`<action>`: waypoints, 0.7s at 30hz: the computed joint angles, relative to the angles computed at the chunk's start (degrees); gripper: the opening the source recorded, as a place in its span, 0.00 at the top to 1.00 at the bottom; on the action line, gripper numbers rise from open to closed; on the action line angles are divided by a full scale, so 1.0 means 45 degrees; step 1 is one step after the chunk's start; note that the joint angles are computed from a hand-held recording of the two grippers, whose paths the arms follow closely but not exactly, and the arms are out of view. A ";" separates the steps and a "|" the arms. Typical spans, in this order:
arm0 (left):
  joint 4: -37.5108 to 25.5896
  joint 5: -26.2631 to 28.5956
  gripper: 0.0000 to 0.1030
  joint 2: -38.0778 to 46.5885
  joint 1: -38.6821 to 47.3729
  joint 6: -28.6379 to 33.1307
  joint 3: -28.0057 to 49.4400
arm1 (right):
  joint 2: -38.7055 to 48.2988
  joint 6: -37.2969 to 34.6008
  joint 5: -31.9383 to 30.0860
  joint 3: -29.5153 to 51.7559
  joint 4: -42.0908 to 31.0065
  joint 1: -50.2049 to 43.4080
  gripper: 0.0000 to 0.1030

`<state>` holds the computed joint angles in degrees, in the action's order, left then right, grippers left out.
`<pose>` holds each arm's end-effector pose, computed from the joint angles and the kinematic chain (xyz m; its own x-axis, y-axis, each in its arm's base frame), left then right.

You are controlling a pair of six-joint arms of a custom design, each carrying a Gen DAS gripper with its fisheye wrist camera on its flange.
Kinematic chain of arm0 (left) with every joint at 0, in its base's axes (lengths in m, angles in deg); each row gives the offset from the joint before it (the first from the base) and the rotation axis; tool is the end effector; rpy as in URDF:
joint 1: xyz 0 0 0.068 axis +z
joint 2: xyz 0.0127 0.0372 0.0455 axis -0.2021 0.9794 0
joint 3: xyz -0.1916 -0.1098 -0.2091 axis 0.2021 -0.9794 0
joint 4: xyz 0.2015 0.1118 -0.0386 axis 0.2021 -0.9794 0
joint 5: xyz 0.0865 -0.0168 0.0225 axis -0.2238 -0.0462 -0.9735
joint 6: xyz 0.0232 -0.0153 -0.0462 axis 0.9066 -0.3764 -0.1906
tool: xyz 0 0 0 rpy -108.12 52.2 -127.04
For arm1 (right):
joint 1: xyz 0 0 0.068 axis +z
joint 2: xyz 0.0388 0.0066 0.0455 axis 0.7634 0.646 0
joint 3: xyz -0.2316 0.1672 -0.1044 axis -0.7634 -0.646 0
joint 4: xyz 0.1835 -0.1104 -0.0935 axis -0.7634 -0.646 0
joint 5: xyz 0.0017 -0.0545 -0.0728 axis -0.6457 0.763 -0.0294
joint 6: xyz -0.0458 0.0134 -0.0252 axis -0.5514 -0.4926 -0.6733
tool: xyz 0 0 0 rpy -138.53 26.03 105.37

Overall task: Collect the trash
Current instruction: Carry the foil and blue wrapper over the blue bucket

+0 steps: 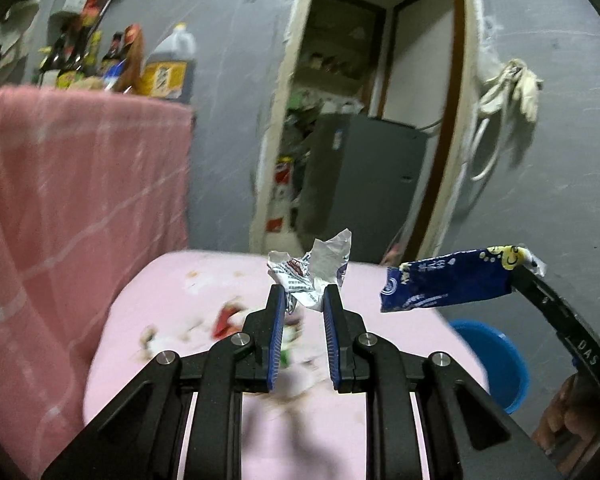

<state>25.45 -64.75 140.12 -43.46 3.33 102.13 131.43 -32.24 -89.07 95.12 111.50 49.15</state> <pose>0.2566 -0.1375 0.1973 -0.3559 -0.2154 -0.9094 -0.1121 0.9759 -0.1873 0.3316 0.0200 0.1721 -0.2479 0.0273 -0.9684 -0.6284 0.7563 0.1822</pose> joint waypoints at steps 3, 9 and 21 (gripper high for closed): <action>0.0038 -0.0291 0.85 0.0358 -0.0611 0.0291 0.0844 | -0.0161 0.0344 0.0035 -0.0301 0.0849 -0.0657 0.92; -0.0202 -0.0180 0.85 0.1570 -0.1610 0.0964 0.3007 | -0.0206 0.0865 0.0435 -0.0575 0.2128 -0.2001 0.92; -0.2313 0.1460 0.84 0.5809 -0.2664 0.1546 0.9117 | 0.0891 0.0634 0.1429 0.0997 0.0419 -0.4679 0.92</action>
